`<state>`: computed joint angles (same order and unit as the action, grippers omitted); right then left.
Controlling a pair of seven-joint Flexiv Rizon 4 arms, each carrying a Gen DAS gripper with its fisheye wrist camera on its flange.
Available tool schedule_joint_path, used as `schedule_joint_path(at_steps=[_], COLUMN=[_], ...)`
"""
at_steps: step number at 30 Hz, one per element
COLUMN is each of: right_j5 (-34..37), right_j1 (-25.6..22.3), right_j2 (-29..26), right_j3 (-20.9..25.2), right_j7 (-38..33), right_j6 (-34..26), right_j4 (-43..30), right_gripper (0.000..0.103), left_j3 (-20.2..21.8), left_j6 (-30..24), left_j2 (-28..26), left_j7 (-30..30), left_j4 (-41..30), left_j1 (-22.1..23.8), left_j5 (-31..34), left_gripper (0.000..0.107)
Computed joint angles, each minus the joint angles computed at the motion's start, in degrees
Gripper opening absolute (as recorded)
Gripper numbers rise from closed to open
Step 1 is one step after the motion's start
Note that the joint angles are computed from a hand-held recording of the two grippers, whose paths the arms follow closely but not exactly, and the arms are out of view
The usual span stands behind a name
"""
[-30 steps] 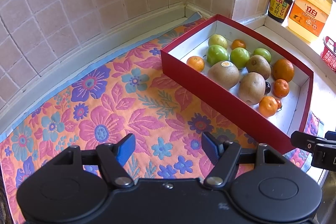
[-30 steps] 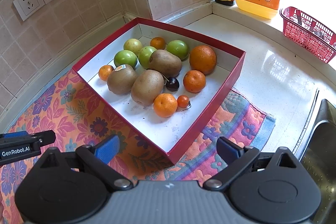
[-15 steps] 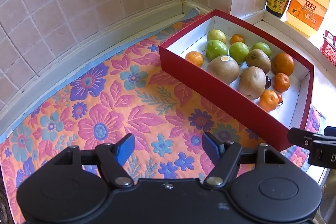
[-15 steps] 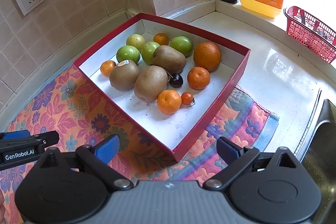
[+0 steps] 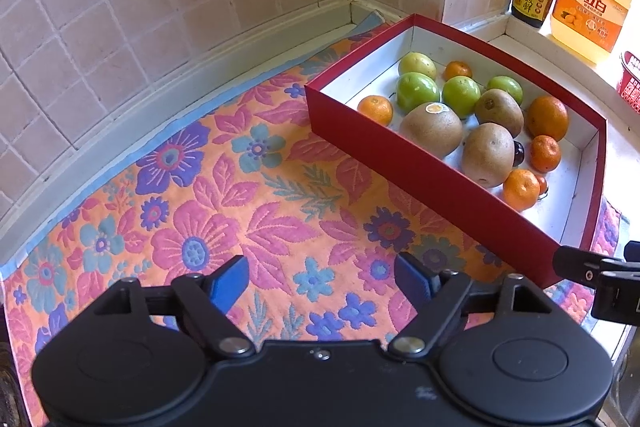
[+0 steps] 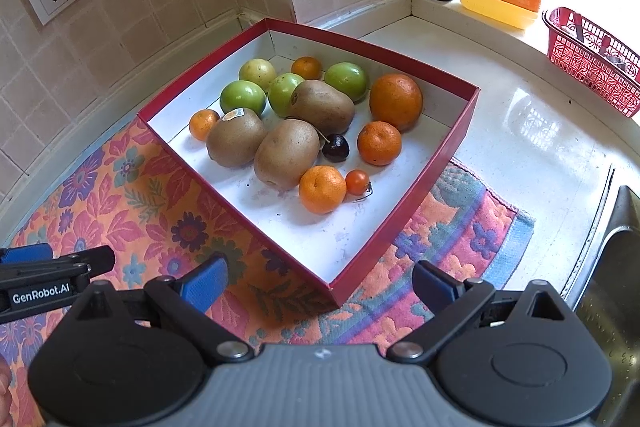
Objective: Organize fruits
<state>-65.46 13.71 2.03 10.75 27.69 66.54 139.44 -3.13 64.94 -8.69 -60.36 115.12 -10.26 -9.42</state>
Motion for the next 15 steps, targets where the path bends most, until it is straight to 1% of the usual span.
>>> schedule_joint_path(at_steps=[3,6,9,15], right_j5=[-0.1,0.9,1.7,0.4], right_j1=[-0.1,0.0,0.2,-0.2], right_j2=[-0.2,-0.6,-1.1,-1.6], right_j3=[-0.2,-0.2,-0.3,-0.9], right_j7=[0.0,-0.8,-1.6,-1.2], right_j6=[0.4,0.5,0.4,1.3], right_j4=[0.0,-0.1,-0.3,-0.5], right_gripper=[0.100,0.100,0.100,0.100], left_j3=[0.0,-0.5,-0.2,0.2], left_j6=[-0.1,-0.6,0.3,-1.0], left_j2=[-0.2,-0.4,-0.7,-1.2], left_j7=[0.0,1.5,0.5,-1.2], left_j4=[-0.2,-0.1,-0.1,-1.2], left_j1=[0.0,0.4,0.1,-0.2], left_j5=[0.2,-1.7,-1.3,0.7], left_gripper=[0.096,0.096,0.096,0.096])
